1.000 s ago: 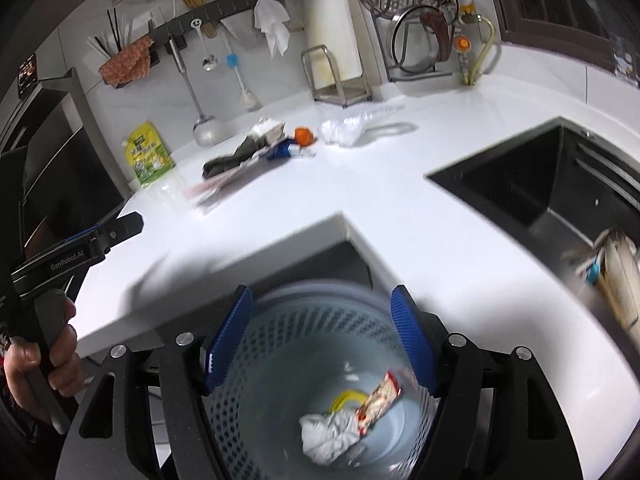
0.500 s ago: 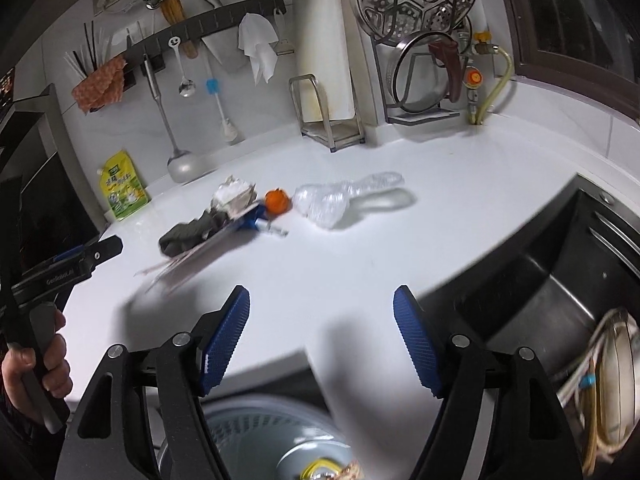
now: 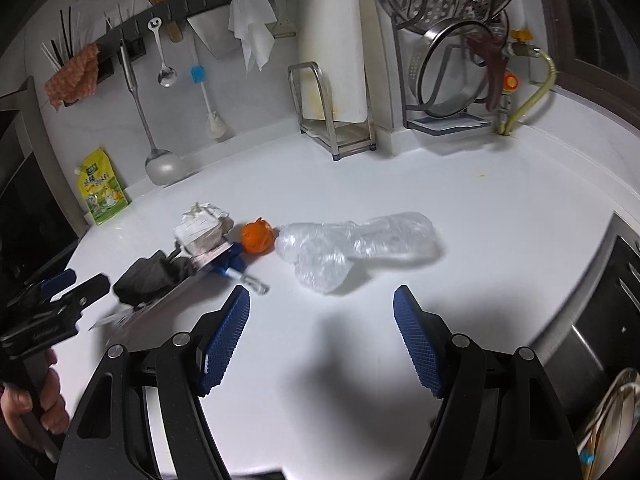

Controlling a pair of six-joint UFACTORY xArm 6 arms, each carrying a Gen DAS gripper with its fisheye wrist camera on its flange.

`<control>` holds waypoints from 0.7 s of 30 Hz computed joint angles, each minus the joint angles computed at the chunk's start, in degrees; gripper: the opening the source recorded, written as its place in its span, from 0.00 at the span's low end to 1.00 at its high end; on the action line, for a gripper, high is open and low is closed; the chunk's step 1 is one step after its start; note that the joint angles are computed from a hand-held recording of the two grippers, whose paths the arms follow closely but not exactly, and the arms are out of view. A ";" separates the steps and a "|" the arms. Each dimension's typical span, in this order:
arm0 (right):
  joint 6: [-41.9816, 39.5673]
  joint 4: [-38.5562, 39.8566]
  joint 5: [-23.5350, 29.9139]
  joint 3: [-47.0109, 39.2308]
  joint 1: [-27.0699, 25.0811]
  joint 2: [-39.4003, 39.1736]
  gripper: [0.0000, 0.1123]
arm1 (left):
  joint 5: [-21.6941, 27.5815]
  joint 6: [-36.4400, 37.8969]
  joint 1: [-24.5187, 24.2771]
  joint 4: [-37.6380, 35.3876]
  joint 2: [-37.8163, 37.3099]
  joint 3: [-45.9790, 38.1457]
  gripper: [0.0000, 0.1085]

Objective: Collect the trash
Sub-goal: 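Reach the right tool to the clear plastic bag while the left tool approaches the grey cloth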

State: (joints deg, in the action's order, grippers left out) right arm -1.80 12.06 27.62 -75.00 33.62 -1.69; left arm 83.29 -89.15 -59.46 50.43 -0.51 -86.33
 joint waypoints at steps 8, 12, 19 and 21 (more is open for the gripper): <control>0.40 -4.10 4.53 -11.93 0.32 9.84 0.63 | -0.54 -0.04 0.36 0.57 0.11 -0.01 0.89; 2.36 -8.47 7.97 -17.45 0.49 14.23 0.63 | -0.36 0.21 0.41 0.75 0.19 -0.12 0.89; 2.12 -9.15 12.16 -21.01 0.22 17.77 0.52 | -1.12 -0.37 0.68 -0.27 -1.23 1.46 0.89; 0.55 -7.14 13.59 -21.84 -0.03 18.35 0.38 | -1.00 -0.39 0.55 -0.58 -1.68 2.13 0.89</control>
